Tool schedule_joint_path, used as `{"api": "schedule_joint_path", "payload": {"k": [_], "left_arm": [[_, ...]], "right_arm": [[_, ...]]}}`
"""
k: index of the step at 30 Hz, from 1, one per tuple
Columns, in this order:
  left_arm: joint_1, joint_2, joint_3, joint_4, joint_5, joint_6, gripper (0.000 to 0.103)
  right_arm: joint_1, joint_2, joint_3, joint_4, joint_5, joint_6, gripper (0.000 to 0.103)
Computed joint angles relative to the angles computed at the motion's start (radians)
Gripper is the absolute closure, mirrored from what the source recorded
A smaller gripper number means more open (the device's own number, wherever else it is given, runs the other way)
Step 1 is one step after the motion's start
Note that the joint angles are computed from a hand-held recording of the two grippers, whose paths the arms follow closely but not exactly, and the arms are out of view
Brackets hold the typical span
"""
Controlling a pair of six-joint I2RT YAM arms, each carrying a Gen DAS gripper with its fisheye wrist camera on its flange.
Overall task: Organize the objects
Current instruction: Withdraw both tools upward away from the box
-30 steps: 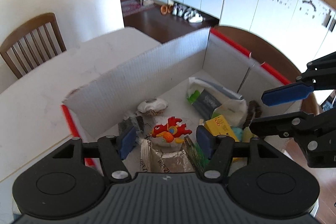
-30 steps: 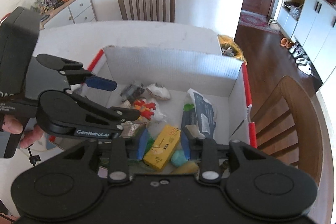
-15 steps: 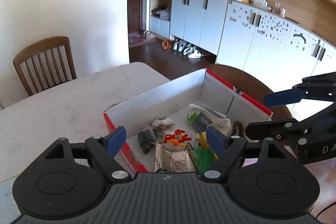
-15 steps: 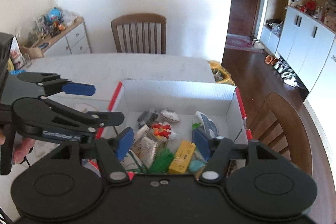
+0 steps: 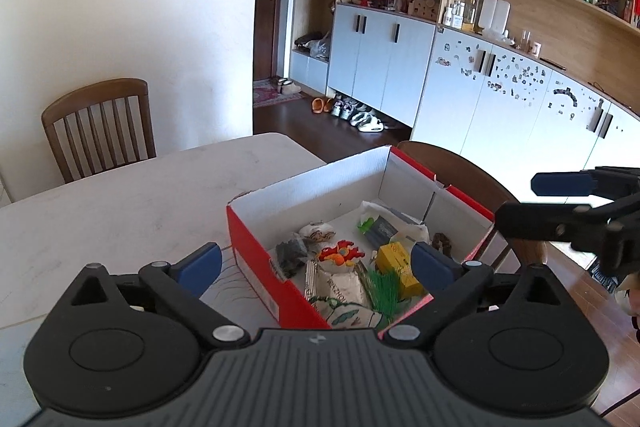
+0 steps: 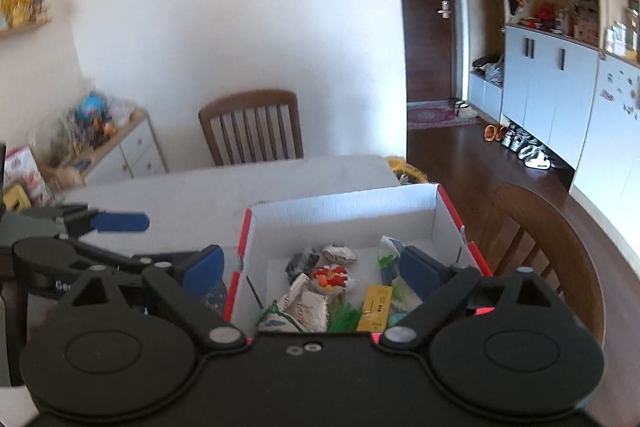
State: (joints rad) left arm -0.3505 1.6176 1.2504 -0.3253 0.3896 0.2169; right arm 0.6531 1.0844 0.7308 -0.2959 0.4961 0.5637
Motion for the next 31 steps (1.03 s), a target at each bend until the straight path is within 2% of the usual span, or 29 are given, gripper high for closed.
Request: {"api": "schedule_joint_path", "payload": {"k": [4, 13, 21, 31], "left_arm": [[0.019, -0.044, -0.052, 0.006, 0.014, 0.02, 0.002], [0.045, -0.139, -0.165, 0.042, 0.019, 0.046, 0.002], [0.071, -0.14, -0.178, 0.05, 0.025, 0.052, 0.002], [0.119, -0.104, -0.144, 0.041, 0.06, 0.059, 0.002]], "right_arm": [[0.052, -0.039, -0.051, 0.025, 0.07, 0.065, 0.001], [0.183, -0.039, -0.081, 0.001, 0.211, 0.202, 0.001], [0.231, 0.016, -0.058, -0.006, 0.231, 0.261, 0.001], [0.234, 0.098, -0.01, 0.013, 0.213, 0.262, 0.001]]}}
